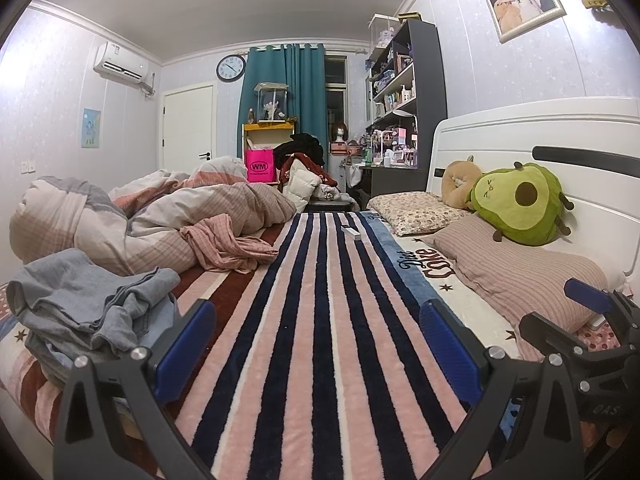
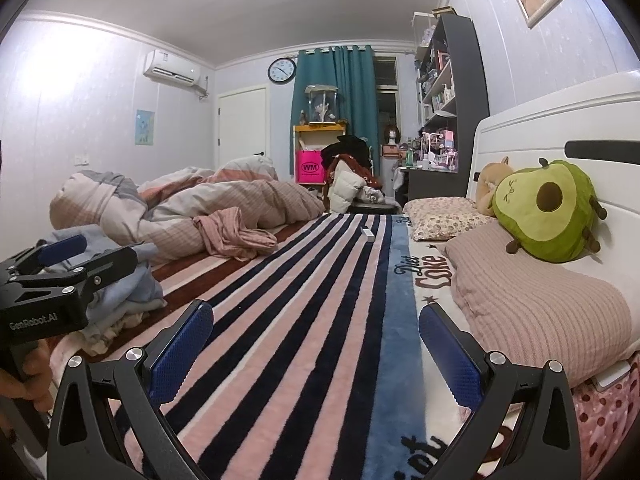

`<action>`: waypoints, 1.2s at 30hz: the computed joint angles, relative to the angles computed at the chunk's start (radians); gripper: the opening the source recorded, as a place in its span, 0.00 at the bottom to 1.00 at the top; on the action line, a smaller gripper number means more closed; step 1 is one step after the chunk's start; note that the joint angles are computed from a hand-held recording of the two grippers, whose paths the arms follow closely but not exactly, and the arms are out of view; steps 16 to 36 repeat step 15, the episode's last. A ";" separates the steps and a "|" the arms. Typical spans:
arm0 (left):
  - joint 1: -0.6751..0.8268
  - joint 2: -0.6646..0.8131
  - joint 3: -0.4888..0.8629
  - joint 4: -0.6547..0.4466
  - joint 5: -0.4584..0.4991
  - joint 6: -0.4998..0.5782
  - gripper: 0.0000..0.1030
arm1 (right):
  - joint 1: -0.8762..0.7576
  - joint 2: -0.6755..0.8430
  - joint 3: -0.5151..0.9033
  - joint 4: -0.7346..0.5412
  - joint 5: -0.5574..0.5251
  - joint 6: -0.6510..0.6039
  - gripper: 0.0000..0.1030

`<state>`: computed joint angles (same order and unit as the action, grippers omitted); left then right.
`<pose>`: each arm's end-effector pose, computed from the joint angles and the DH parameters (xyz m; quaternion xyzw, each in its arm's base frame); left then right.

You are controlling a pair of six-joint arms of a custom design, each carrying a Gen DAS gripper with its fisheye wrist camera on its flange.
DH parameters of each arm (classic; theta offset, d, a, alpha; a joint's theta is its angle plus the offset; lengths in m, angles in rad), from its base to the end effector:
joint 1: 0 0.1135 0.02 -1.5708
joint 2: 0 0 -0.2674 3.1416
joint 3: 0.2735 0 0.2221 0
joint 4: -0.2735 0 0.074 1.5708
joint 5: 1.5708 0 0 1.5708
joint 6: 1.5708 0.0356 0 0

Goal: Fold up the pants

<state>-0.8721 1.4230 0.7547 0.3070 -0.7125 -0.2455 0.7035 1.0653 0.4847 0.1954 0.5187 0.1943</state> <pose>0.1980 -0.1995 0.2569 0.0490 0.7946 -0.0392 0.6039 0.1635 0.1156 0.2409 -0.0632 0.8119 0.0427 0.5788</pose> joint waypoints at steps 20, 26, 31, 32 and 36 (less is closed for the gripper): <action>-0.010 0.002 0.008 -0.014 -0.007 -0.001 0.98 | -0.011 -0.002 -0.005 0.005 -0.008 -0.010 1.00; -0.010 0.002 0.008 -0.014 -0.007 -0.001 0.98 | -0.011 -0.002 -0.005 0.005 -0.008 -0.010 1.00; -0.010 0.002 0.008 -0.014 -0.007 -0.001 0.98 | -0.011 -0.002 -0.005 0.005 -0.008 -0.010 1.00; -0.010 0.002 0.008 -0.014 -0.007 -0.001 0.98 | -0.011 -0.002 -0.005 0.005 -0.008 -0.010 1.00; -0.010 0.002 0.008 -0.014 -0.007 -0.001 0.98 | -0.011 -0.002 -0.005 0.005 -0.008 -0.010 1.00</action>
